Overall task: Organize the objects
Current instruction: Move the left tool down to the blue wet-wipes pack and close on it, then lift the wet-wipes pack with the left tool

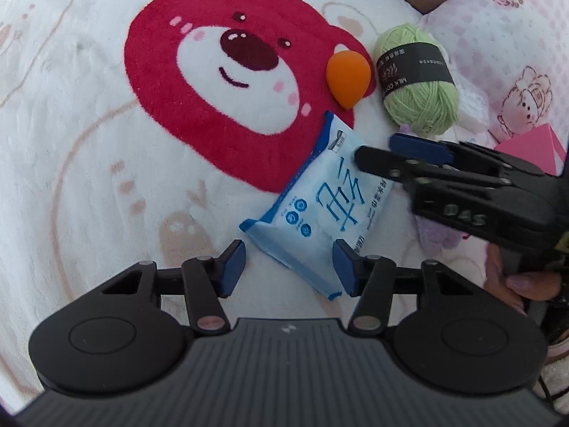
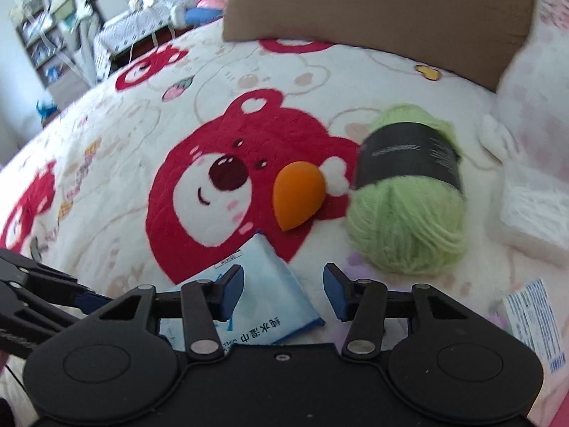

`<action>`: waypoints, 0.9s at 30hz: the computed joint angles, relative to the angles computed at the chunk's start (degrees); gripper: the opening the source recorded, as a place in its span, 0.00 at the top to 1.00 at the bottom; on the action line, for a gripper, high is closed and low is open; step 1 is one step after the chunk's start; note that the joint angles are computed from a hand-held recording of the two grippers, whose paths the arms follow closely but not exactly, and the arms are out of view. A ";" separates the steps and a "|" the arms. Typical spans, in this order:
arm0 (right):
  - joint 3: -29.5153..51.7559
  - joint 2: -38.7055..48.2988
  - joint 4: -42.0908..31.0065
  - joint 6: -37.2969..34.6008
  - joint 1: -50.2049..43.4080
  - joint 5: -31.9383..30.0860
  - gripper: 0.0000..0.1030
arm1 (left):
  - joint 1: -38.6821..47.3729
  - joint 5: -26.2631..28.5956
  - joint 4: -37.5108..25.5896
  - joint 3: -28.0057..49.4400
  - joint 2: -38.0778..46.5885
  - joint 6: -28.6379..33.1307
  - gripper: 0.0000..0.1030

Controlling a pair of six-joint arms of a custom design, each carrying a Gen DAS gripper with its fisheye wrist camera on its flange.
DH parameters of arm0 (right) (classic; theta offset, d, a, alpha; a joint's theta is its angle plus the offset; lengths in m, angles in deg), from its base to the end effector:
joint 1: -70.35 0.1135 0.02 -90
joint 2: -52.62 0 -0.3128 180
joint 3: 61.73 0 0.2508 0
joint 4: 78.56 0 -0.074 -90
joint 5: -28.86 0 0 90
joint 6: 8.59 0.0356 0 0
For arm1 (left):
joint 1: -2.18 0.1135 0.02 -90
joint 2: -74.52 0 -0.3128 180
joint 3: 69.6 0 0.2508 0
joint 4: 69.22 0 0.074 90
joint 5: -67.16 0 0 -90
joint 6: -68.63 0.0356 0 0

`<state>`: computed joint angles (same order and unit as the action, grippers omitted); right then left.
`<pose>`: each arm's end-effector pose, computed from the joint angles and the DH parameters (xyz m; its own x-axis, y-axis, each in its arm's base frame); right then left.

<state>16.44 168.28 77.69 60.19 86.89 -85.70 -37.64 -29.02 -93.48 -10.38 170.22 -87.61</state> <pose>0.3846 0.1297 0.1496 -0.6203 -0.5276 -0.5804 -0.7243 0.6694 0.1655 0.2376 -0.1931 0.1802 -0.8157 -0.5046 -0.2829 -0.3730 0.8326 -0.4095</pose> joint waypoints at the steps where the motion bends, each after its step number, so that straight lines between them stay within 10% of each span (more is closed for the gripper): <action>1: 0.05 0.35 0.12 -0.06 0.29 0.59 0.47 | -0.25 -0.22 -0.04 0.33 0.26 1.10 0.49; 15: 0.63 1.70 -1.14 1.14 -0.28 -3.28 0.43 | 1.31 2.40 1.00 2.56 3.95 4.95 0.53; 27: -4.15 -2.67 -0.95 3.82 -1.89 -5.77 0.53 | -3.04 -7.43 -7.55 7.14 2.08 11.95 0.63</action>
<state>12.29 165.62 76.73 64.01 85.00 -91.47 -40.68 -36.45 -101.03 -3.24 172.30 -75.65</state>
